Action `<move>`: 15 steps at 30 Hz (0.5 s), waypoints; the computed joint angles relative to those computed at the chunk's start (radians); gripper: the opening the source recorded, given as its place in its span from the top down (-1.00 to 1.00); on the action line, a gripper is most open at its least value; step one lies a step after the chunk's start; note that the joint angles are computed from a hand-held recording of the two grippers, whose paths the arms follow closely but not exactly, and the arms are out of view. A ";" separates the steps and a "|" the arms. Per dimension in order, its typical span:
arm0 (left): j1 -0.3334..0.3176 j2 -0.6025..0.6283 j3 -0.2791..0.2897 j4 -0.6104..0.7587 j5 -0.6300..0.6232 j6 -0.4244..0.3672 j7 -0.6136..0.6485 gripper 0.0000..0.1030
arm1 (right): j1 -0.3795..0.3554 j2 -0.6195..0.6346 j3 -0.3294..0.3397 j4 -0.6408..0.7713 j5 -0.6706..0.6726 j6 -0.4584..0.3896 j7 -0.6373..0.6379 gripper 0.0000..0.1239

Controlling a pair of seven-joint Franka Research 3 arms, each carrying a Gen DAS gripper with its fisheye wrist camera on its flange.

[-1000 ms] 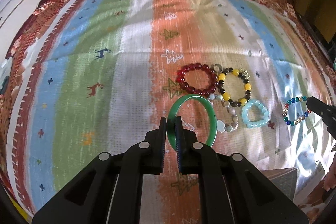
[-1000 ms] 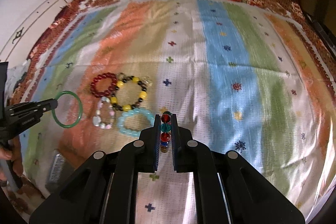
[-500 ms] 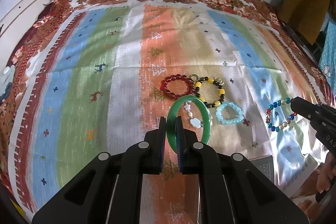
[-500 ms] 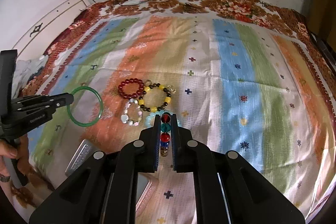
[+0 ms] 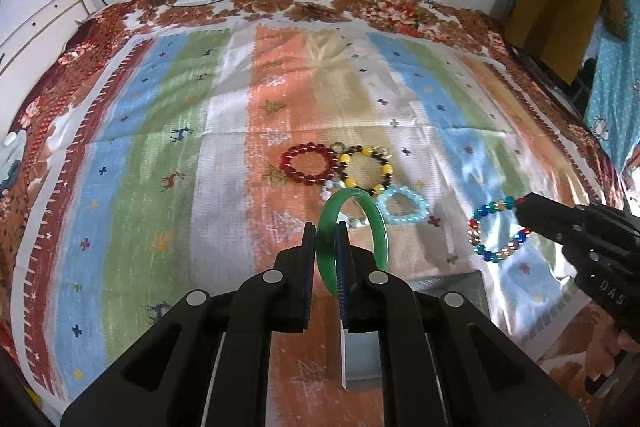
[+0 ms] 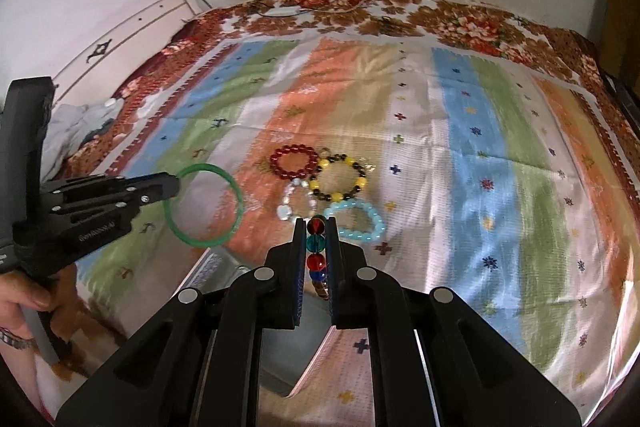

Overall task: Organize jewelry
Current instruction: 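Carry both bracelets to the silver tin and open both tools to drop them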

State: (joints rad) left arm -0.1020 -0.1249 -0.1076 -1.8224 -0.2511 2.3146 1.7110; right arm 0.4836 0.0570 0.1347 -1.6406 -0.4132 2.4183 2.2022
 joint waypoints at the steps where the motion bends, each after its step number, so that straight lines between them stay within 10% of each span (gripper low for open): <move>1: -0.002 -0.013 0.000 -0.014 -0.008 0.003 0.007 0.82 | 0.002 -0.003 0.002 -0.004 0.002 0.002 -0.003 0.84; 15: -0.050 -0.114 0.017 -0.137 -0.022 -0.025 0.037 0.80 | 0.005 -0.062 0.037 -0.115 0.054 0.034 -0.010 0.84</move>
State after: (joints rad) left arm -0.1519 -0.2388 -0.0907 -1.9594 -0.2729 2.2892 1.7476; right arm 0.4881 -0.0053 0.1716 -1.7553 -0.3595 2.4524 2.1923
